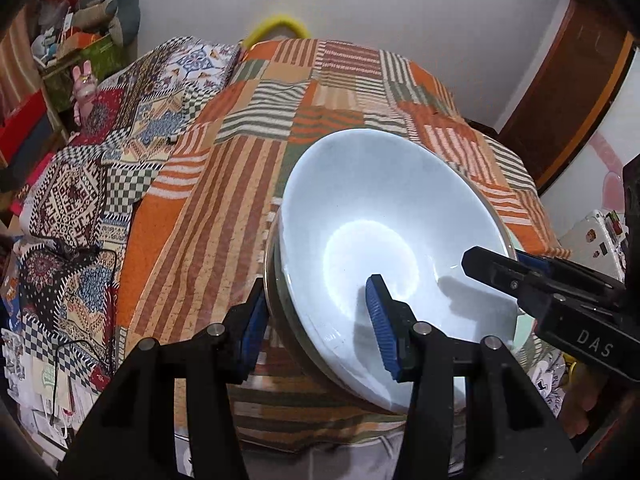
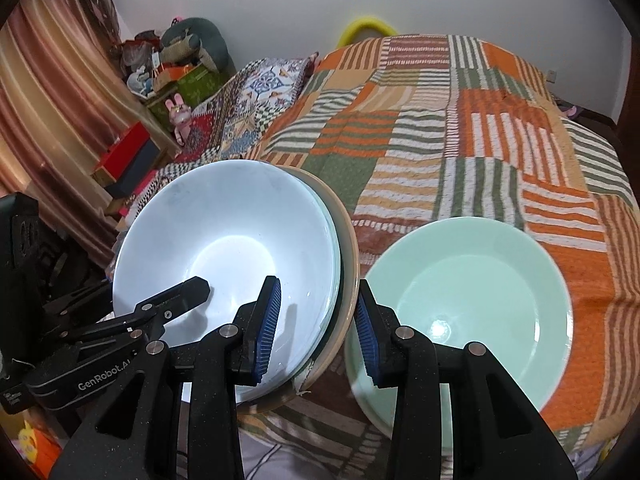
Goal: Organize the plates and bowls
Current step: 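Lower the spotted white bowl into the light green bowl with both grippers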
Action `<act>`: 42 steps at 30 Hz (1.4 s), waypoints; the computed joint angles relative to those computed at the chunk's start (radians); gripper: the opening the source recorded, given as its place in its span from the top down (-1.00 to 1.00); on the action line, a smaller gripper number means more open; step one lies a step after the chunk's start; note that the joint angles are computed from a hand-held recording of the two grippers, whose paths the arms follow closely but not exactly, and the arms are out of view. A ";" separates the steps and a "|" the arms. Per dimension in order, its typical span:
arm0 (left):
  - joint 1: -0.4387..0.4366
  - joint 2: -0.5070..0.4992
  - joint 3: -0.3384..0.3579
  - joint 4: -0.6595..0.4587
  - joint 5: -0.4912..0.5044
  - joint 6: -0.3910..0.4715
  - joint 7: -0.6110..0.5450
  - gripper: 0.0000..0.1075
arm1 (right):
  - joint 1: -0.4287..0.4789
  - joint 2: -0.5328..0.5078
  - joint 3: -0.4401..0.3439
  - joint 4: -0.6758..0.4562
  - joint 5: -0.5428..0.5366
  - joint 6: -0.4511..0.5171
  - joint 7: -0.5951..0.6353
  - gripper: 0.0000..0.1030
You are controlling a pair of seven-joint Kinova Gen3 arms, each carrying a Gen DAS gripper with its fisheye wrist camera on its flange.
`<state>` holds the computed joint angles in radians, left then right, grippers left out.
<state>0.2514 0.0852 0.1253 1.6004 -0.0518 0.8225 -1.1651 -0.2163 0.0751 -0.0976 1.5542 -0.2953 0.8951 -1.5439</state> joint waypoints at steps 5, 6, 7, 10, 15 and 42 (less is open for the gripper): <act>0.041 0.011 0.019 -0.042 -0.046 0.021 0.037 0.10 | 0.030 -0.039 0.019 0.036 -0.037 -0.015 0.032 0.35; 0.048 0.015 0.021 -0.049 -0.054 0.024 0.042 0.10 | 0.036 -0.047 0.024 0.044 -0.044 -0.018 0.037 0.35; 0.056 0.018 0.023 -0.056 -0.060 0.028 0.046 0.10 | 0.039 -0.054 0.027 0.050 -0.046 -0.019 0.039 0.35; 0.081 0.040 0.030 -0.091 -0.073 0.047 0.055 0.10 | 0.056 -0.079 0.042 0.071 -0.063 -0.023 0.054 0.35; 0.129 0.083 0.036 -0.146 -0.092 0.072 0.066 0.10 | 0.088 -0.109 0.074 0.101 -0.091 -0.024 0.082 0.35; 0.229 0.285 0.016 -0.338 -0.028 0.148 -0.012 0.10 | 0.188 -0.121 0.133 0.150 -0.092 0.025 0.081 0.34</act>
